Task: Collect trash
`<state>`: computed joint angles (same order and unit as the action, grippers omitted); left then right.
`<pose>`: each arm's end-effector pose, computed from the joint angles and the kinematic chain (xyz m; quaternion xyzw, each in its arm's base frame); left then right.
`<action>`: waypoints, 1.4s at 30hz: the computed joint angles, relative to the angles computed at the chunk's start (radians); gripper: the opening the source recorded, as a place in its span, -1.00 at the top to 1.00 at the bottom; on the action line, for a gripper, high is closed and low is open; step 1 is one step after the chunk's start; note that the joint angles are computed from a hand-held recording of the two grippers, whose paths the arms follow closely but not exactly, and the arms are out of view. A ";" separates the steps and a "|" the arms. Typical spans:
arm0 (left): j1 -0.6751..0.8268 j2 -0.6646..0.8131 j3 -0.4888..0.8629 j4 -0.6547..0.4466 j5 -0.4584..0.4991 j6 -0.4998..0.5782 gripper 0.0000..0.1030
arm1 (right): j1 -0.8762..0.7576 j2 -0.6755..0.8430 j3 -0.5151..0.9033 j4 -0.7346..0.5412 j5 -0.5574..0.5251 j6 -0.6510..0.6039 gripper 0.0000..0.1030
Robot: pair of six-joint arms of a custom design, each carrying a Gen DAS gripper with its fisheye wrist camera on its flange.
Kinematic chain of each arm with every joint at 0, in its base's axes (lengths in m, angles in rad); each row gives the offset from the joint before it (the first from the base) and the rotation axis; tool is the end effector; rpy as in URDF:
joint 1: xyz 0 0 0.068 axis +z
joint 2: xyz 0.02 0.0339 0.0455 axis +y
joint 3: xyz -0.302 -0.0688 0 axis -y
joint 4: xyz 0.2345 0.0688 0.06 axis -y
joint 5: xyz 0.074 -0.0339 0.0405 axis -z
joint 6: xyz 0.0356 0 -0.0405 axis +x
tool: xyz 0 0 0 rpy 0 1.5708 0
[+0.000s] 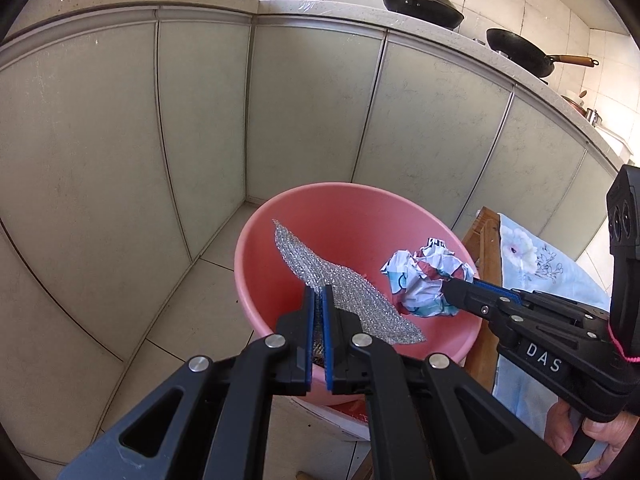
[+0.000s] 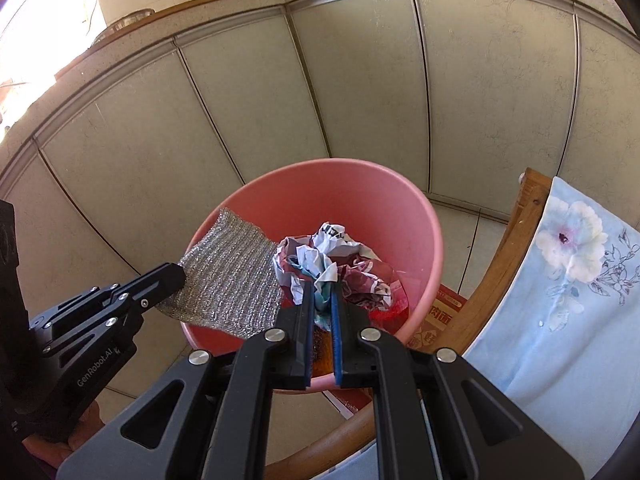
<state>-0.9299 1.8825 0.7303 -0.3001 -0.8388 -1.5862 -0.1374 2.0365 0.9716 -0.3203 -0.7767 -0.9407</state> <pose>0.1852 -0.2040 0.1140 -0.3167 0.8553 0.0736 0.4034 0.3403 -0.0219 0.1096 -0.3926 0.8345 0.2795 0.2671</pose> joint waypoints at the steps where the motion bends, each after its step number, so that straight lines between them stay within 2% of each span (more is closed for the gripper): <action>1: 0.004 0.001 0.003 -0.004 0.003 0.001 0.93 | 0.004 0.002 -0.003 0.006 0.002 0.003 0.85; 14: 0.020 0.037 -0.002 0.036 0.033 0.003 0.90 | 0.030 0.013 -0.011 0.048 0.045 0.045 0.85; 18: 0.017 0.041 -0.007 0.035 0.035 -0.020 0.86 | 0.039 0.020 -0.006 0.046 0.064 0.062 0.82; 21: 0.012 0.044 -0.004 0.022 0.026 -0.039 0.83 | 0.044 0.023 -0.011 0.055 0.069 0.072 0.72; 25: 0.009 0.042 -0.004 0.017 0.022 -0.044 0.56 | 0.035 0.026 -0.011 0.053 0.060 0.069 0.47; 32: -0.008 0.021 0.010 -0.022 0.008 -0.051 0.33 | -0.003 0.001 -0.018 0.020 0.041 0.041 0.43; 34: -0.016 0.009 0.013 -0.030 0.005 -0.051 0.27 | -0.018 -0.012 -0.023 0.003 0.029 0.024 0.27; 41: -0.075 -0.017 0.069 -0.123 -0.035 -0.084 0.00 | -0.101 -0.080 -0.046 -0.075 -0.024 -0.072 0.23; 42: -0.083 -0.023 0.076 -0.140 -0.039 -0.093 -0.01 | -0.116 -0.094 -0.054 -0.085 -0.031 -0.090 0.13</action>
<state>-1.0131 1.8600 0.8066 -0.4399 -0.8774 -1.6789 -0.2538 1.9424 0.9173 -0.4049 -0.8073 -1.0305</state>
